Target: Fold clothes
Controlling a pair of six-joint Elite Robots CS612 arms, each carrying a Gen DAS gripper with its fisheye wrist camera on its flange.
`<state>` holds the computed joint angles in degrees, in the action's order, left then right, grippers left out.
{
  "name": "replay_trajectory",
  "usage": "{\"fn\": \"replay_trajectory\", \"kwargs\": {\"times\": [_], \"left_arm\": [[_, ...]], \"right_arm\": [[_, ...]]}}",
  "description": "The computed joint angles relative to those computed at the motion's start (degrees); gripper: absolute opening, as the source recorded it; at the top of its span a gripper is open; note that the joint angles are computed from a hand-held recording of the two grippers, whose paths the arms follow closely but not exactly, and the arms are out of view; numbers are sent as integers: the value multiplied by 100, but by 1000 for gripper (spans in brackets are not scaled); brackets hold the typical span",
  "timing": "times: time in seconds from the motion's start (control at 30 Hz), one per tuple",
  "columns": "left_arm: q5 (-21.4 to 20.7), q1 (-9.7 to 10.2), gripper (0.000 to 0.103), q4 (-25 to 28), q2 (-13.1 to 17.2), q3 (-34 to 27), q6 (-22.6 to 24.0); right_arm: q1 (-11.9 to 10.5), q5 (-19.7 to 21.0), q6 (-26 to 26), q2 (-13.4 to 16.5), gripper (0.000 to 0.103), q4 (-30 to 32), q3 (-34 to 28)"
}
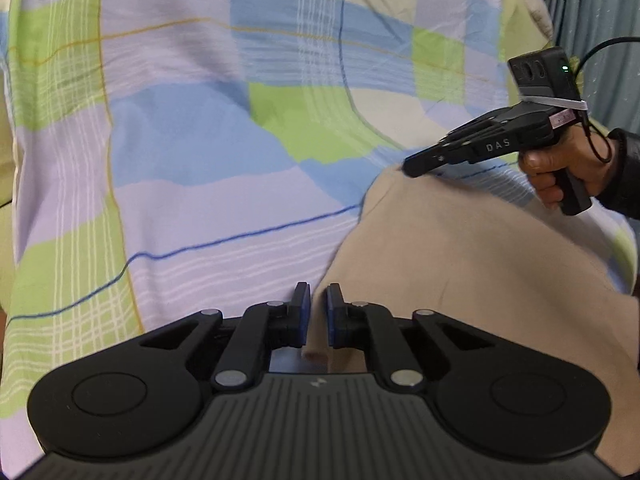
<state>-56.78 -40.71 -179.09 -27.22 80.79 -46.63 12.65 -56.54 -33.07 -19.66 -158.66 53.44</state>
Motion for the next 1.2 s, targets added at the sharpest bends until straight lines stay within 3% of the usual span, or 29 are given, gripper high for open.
{"fn": "replay_trajectory", "kwargs": {"times": [0.07,0.17,0.27,0.33,0.43,0.5,0.6,0.7,0.8,0.87,1.0,1.13,1.2], "left_arm": [[48,-3,8,45,-5,14,-83],[480,-49,8,459,-94,94,-570],[819,-140,8,549,-228,250,-792],[992,-246,9,368,-304,347,-660],[1076,-451,10,197,-363,338,-338],[1046,-630,10,-69,-338,222,145],[721,-885,25,-319,-260,-34,655],[711,-1087,29,255,-268,-130,314],[531,-1247,31,457,-324,62,-276],[285,-1271,37,422,-338,159,-355],[-98,-1175,43,-104,-154,122,144],[-223,-1050,55,-1079,102,-91,1091],[-516,-953,55,-1524,221,-228,1531]], "right_arm": [[-9,-169,171,6,2,-209,49],[-99,-249,825,-99,4,-1124,439],[-232,181,844,-441,10,-1662,1164],[-318,459,495,-756,23,-1856,1792],[-404,602,-225,-1215,25,-2087,2737],[-457,538,-657,-1504,25,-2324,3375],[-521,528,-1009,-1808,25,-2492,4058],[-583,561,-704,-1932,25,-2803,4522],[-701,721,100,-1922,25,-3363,4808],[-786,842,524,-1930,26,-3685,4988],[-800,900,738,-1957,30,-3951,5196],[-738,850,723,-2008,33,-4106,5361],[-694,723,766,-2048,37,-4220,5454]]}}
